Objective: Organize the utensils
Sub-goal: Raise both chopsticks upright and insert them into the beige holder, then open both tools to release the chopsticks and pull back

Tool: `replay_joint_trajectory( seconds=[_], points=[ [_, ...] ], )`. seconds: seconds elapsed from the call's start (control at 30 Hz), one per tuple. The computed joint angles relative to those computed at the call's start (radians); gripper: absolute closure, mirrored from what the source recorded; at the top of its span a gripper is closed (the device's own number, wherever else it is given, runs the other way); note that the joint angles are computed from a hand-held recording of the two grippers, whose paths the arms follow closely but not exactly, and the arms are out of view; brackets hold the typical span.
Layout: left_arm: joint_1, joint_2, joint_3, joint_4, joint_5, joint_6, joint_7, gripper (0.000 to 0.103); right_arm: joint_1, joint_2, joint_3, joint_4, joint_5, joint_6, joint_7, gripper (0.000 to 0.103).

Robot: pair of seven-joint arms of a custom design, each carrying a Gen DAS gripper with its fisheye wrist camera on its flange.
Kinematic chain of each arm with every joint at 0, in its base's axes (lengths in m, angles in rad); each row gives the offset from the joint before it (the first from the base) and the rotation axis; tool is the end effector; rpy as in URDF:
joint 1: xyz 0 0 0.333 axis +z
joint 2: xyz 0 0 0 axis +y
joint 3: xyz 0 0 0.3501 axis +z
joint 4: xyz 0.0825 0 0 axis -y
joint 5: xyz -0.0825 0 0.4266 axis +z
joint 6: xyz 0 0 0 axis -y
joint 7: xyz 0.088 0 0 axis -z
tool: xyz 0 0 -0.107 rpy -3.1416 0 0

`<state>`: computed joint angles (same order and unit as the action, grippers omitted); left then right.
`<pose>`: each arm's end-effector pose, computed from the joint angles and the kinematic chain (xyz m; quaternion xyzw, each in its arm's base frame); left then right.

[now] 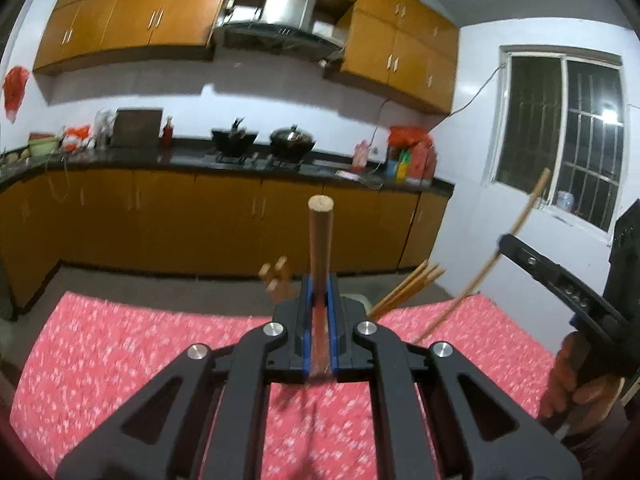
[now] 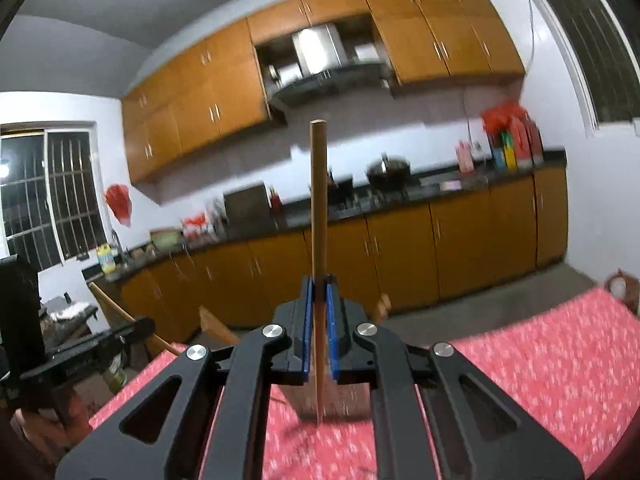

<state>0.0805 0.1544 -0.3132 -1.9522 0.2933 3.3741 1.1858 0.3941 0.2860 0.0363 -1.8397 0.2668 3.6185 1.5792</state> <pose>0.6464 -0.1719 0.5736 -0.5269 0.6089 -0.5075 0.3067 0.6471 0.2564 0.5663 -0.5387 0.5061 -0.3280 0.5883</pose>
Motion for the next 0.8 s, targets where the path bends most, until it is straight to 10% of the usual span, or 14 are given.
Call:
replay_joint_trajectory(
  seconds=[0.43, 0.8],
  points=[
    [-0.502, 0.147, 0.448, 0.225, -0.525, 0.059, 0.403, 0.095, 0.091, 0.205, -0.075, 0.275, 0.187, 0.013, -0.161, 0.096],
    [-0.428, 0.249, 0.367, 0.303, -0.581, 0.017, 0.428, 0.095, 0.202, 0.301, -0.204, 0.386, 0.332, -0.097, -0.26, 0.096]
  ],
)
